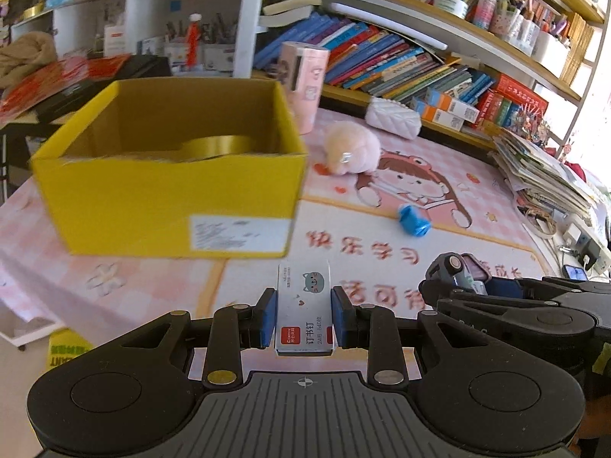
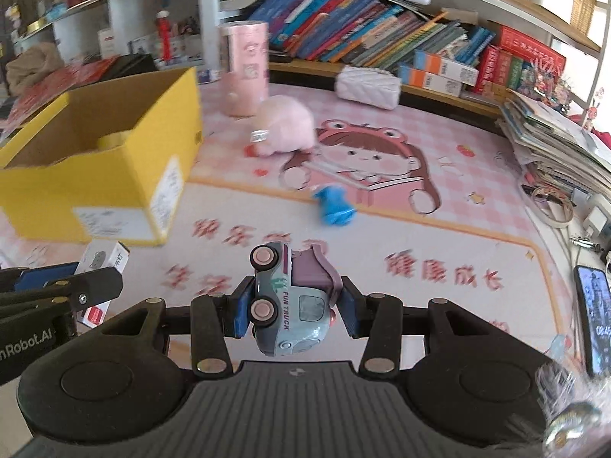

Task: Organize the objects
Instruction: 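Carry the card box with the left tool while the right tool carries the truck over the box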

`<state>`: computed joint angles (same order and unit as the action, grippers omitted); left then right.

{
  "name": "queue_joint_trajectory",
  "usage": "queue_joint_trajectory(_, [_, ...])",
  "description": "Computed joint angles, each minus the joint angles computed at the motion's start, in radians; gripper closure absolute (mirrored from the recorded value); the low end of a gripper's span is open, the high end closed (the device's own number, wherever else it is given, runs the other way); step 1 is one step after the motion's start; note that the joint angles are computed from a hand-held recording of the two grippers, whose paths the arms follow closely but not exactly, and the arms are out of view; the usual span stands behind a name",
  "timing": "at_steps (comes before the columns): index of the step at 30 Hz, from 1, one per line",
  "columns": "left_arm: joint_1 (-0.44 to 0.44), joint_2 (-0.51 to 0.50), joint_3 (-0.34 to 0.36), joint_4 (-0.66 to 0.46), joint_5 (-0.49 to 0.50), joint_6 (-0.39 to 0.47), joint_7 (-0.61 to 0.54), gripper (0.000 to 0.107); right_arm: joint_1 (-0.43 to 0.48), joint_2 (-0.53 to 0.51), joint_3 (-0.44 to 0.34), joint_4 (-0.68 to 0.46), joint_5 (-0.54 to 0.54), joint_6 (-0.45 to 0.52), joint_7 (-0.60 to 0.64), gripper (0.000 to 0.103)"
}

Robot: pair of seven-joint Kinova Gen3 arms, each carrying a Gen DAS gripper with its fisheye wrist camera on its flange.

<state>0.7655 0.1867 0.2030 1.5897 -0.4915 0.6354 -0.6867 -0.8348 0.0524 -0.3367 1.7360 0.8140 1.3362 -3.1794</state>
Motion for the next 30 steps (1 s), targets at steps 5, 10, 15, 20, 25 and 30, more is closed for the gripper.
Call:
queue_joint_trajectory(5, [-0.052, -0.08, 0.008, 0.089, 0.025, -0.022, -0.027, 0.079, -0.065, 0.06, -0.012, -0.067, 0.012, 0.046, -0.044, 0.06])
queue_joint_trajectory(10, [-0.128, -0.154, 0.035, 0.164, 0.055, -0.038, -0.066, 0.079, -0.141, 0.115, 0.005, -0.13, 0.027, 0.07, -0.069, 0.06])
queue_joint_trajectory(15, [-0.205, -0.223, 0.064, 0.23, 0.089, -0.059, -0.118, 0.079, -0.216, 0.167, 0.03, -0.19, 0.05, 0.088, -0.087, 0.06])
queue_joint_trajectory(20, [-0.282, -0.287, 0.082, 0.285, 0.132, -0.078, -0.173, 0.079, -0.277, 0.218, 0.062, -0.256, 0.069, 0.103, -0.093, 0.06])
queue_joint_trajectory(25, [-0.349, -0.344, 0.086, 0.327, 0.188, -0.1, -0.235, 0.079, -0.328, 0.263, 0.093, -0.325, 0.085, 0.119, -0.075, 0.06])
queue_joint_trajectory(30, [-0.406, -0.381, 0.091, 0.35, 0.246, -0.132, -0.297, 0.079, -0.368, 0.297, 0.123, -0.387, 0.104, 0.134, -0.03, 0.06])
